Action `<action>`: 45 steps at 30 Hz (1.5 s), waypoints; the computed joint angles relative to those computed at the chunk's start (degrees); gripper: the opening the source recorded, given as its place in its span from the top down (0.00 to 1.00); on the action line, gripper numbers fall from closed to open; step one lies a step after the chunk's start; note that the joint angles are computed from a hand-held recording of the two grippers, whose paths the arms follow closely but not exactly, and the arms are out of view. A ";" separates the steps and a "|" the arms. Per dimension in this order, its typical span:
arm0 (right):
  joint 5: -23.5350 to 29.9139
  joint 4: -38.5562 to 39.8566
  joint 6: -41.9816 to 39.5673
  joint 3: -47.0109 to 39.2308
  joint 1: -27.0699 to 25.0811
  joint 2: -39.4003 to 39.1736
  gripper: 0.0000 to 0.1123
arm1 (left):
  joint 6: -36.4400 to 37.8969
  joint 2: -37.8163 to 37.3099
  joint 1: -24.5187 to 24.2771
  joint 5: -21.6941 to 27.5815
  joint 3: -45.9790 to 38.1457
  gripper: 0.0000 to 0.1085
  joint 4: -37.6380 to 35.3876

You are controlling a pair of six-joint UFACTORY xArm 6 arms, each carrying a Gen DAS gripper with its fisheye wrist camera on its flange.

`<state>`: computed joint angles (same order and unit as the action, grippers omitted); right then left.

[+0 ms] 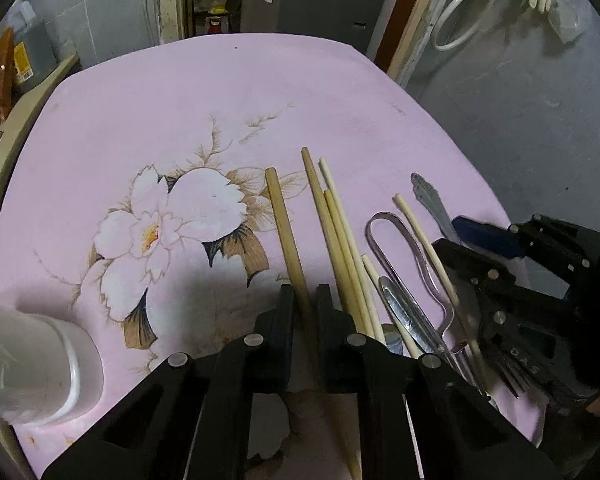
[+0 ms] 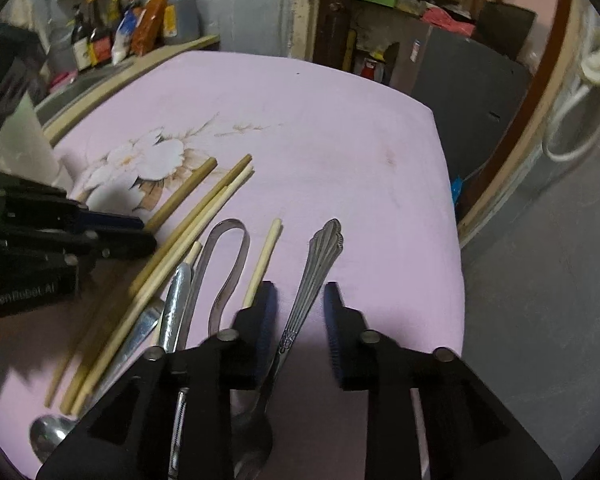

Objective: Organize utensils
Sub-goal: 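Grasp the silver fork with the right tool while the left grasps a chopstick, then lift the fork with the right tool and the chopstick with the left tool toward the white caddy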

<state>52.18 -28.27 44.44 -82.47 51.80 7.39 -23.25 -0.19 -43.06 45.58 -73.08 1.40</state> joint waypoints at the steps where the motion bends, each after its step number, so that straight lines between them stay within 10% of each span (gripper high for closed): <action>1: 0.61 -0.37 -0.56 -0.36 0.32 0.16 0.91 | -0.73 0.02 0.10 -0.17 -0.02 0.93 -0.26; 11: -8.65 -5.36 8.72 8.90 1.32 -6.24 0.95 | -11.77 -9.01 -0.97 -8.51 10.88 0.96 5.07; 15: -11.18 -18.77 20.10 13.13 4.75 -9.67 0.95 | -18.42 -14.91 -1.24 -15.30 17.85 0.96 10.26; 24: -3.18 -45.85 40.69 13.69 13.94 -11.87 0.95 | -48.73 -25.75 -0.03 -25.61 27.02 0.96 41.53; 32: 0.33 -56.71 46.28 8.30 16.44 -9.18 0.95 | -66.98 -32.40 0.46 -23.87 27.87 0.96 63.17; 45: -20.13 -61.24 47.02 -15.85 10.58 4.99 0.95 | -59.91 -40.20 14.71 -29.22 26.02 0.96 61.32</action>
